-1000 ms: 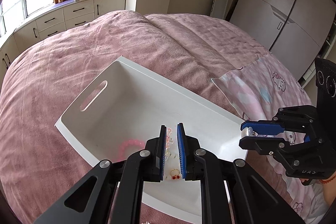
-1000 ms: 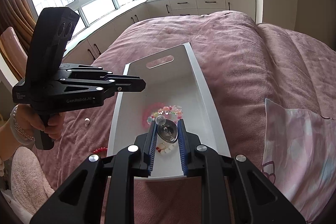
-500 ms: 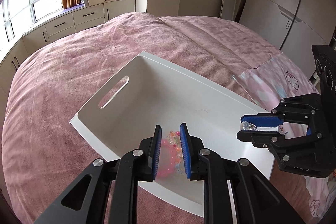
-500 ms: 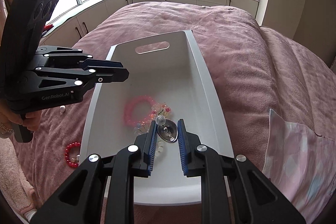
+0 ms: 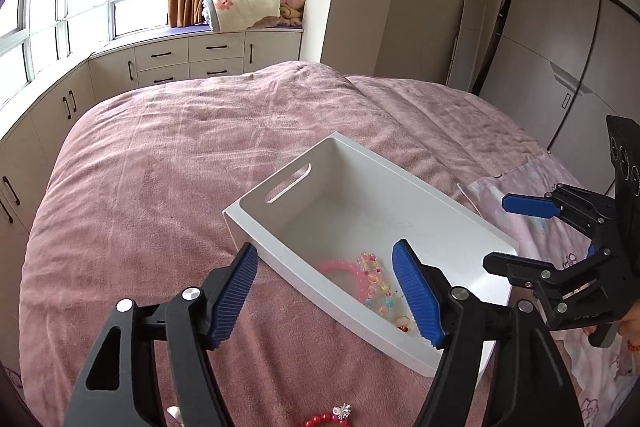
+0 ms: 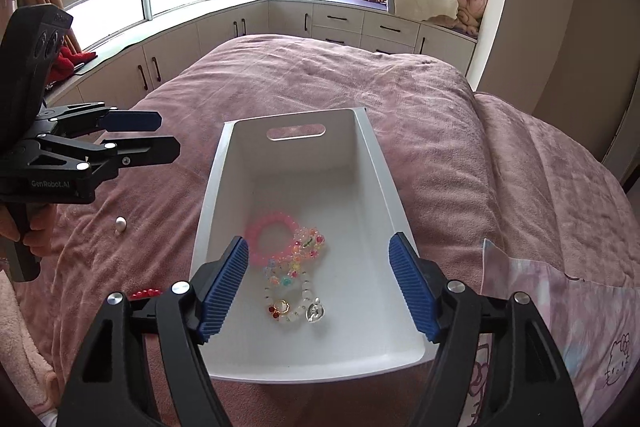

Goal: Organize jewelry
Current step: 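Carry the multicolour bracelet and silver charm into the white box and open both tools, then withdraw both tools from the box back over the bed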

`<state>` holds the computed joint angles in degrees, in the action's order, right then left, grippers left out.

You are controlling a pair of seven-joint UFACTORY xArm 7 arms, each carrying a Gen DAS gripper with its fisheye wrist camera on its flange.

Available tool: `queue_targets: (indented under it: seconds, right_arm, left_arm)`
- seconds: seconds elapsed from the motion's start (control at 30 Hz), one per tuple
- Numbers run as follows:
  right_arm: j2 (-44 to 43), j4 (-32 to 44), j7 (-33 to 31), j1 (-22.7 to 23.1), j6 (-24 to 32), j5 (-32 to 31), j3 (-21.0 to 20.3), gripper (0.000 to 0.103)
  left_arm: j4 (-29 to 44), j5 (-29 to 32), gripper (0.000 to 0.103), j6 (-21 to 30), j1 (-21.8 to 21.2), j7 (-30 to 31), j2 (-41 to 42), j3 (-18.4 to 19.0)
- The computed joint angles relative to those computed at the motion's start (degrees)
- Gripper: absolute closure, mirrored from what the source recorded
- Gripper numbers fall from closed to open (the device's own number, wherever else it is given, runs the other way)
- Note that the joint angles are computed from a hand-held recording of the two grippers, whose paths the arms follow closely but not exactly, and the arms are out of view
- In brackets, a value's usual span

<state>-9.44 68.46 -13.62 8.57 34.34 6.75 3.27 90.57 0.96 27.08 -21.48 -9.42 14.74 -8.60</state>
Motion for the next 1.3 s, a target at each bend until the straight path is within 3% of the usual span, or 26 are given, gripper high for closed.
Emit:
queue_targets:
  seconds: [0.17, 0.33, 0.47, 0.73, 0.9, 1.3]
  right_arm:
    - [-4.8, -2.1, 0.6, 1.5, -4.7, 0.6, 1.4, 0.014]
    - [-7.3, -3.2, 3.8, 3.0, -6.2, -3.4, 3.7, 0.012]
    - [-8.7, -5.1, 2.2, 6.1, -7.3, -3.3, 4.5, 0.012]
    - [-7.8, -6.6, 4.6, 9.3, -4.4, -6.9, 7.9, 0.027]
    - [-6.2, -8.2, 10.9, 9.3, -3.8, -10.7, 10.3, 0.039]
    - [-1.8, -12.8, 26.4, 9.9, -4.7, -13.0, 9.9, 0.043]
  left_arm:
    - [-9.0, 2.5, 0.011, -3.7, 1.6, -3.5, -8.9, 1.7]
    - [-16.1, 1.9, 0.009, -4.5, 4.6, -4.4, -17.0, 1.6]
    - [-21.6, 1.0, 0.008, -5.4, 6.6, -4.0, -22.6, 1.6]
    - [-31.5, -1.0, 0.005, -6.0, 8.9, -2.4, -31.0, 2.7]
    - [-36.7, -3.8, 0.004, -6.2, 9.2, -0.9, -33.6, 3.8]
    - [-43.3, -5.9, 0.004, -7.2, 9.9, 1.9, -32.1, 4.5]
